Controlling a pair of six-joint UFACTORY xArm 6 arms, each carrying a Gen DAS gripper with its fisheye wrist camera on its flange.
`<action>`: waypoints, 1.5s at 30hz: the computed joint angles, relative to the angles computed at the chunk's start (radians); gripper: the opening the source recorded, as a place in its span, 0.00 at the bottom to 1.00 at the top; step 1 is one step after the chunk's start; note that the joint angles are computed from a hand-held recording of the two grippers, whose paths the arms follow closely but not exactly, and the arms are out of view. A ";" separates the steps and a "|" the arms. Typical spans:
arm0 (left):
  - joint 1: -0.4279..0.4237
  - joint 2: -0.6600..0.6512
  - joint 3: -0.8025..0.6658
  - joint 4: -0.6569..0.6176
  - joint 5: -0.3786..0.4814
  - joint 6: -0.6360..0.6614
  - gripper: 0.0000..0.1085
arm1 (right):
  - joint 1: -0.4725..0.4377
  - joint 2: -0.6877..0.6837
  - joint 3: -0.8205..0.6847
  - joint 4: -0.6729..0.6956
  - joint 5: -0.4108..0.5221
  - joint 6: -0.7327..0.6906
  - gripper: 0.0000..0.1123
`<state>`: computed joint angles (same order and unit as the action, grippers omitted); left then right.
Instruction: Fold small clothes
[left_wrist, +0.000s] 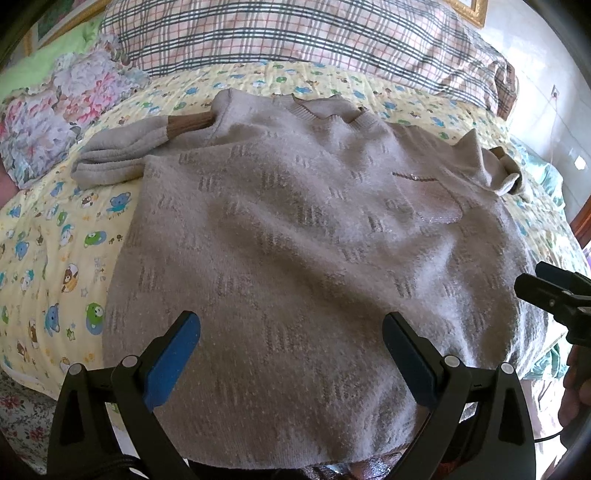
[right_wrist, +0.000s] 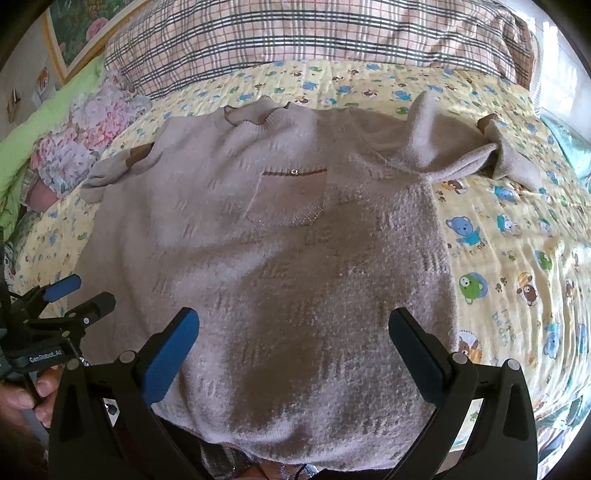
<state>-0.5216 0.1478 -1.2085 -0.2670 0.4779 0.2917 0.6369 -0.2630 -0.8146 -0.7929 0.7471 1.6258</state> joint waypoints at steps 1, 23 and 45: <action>0.001 0.001 0.001 -0.006 -0.004 0.004 0.92 | 0.003 0.001 -0.001 -0.016 0.005 0.009 0.91; 0.012 0.025 -0.025 -0.014 -0.007 -0.002 0.92 | -0.014 0.005 -0.001 -0.009 -0.035 0.018 0.91; 0.021 0.108 -0.150 -0.013 0.037 -0.008 0.92 | -0.088 -0.093 0.091 -0.072 -0.075 0.105 0.91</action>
<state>-0.5010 0.2561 -1.3586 -0.2802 0.5151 0.2836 0.5485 -0.3559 -0.7234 -0.8647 0.6722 1.7311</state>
